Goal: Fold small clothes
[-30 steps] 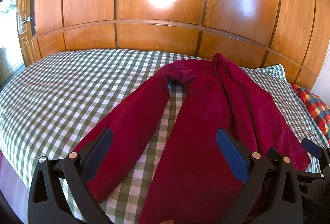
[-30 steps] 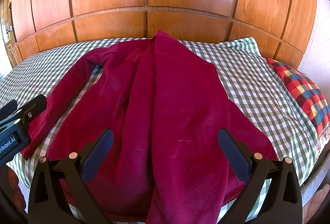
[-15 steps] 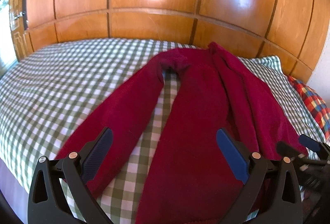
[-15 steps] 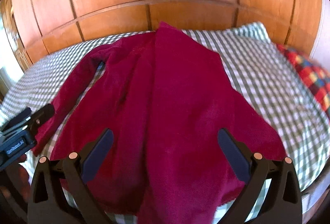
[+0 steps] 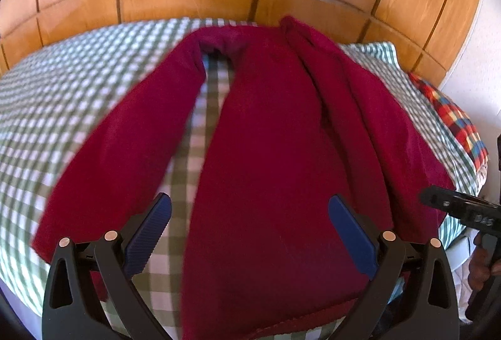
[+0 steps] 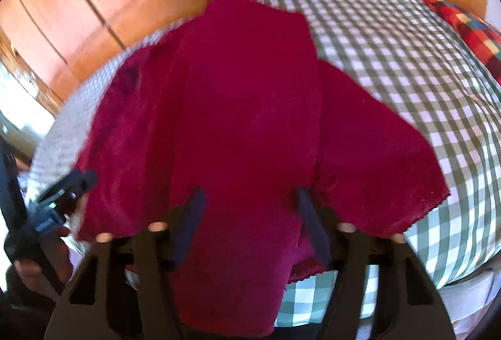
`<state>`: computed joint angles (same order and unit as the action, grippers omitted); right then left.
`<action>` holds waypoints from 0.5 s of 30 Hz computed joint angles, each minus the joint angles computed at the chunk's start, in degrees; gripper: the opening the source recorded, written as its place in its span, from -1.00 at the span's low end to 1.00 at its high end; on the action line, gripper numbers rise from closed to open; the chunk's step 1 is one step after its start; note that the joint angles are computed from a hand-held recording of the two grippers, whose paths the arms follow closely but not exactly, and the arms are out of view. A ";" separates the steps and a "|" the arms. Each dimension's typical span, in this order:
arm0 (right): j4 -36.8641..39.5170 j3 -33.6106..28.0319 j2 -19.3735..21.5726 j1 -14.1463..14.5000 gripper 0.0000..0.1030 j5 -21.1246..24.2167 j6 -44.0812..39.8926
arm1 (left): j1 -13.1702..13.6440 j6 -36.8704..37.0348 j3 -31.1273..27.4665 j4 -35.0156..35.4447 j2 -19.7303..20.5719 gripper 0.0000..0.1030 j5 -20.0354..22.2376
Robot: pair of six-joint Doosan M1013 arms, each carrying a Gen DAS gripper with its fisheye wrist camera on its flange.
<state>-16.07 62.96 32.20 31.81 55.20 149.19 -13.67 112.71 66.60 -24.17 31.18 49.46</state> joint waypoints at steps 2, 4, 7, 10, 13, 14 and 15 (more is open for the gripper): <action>-1.25 0.37 -0.19 0.35 -0.84 0.33 -0.79 | 0.01 0.57 -0.61 -0.35 0.67 0.64 2.03; -2.73 1.62 -1.33 0.32 -0.95 -0.92 -0.66 | -0.21 0.98 -0.90 0.65 1.04 0.53 3.19; -8.43 2.60 -2.82 0.15 -0.95 -0.07 1.45 | -0.27 3.57 -0.50 -0.01 0.89 0.31 2.71; -14.51 3.84 -4.75 -0.36 -0.96 1.45 5.76 | -0.24 4.18 -0.50 -0.09 0.93 0.15 2.78; -21.74 2.69 -4.98 -1.15 -0.95 7.50 7.62 | -0.42 4.16 -0.55 0.48 1.00 0.15 2.66; -23.91 2.36 -4.91 -1.54 -0.95 9.58 7.89 | -0.54 4.21 -0.70 0.87 1.10 0.15 2.57; -25.56 1.94 -4.76 -2.21 -0.95 11.35 7.92 | -0.69 4.30 -0.67 1.23 1.09 0.15 2.29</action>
<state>-41.63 64.91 27.44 29.60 66.55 157.11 -14.37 117.01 65.93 -22.94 32.27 51.75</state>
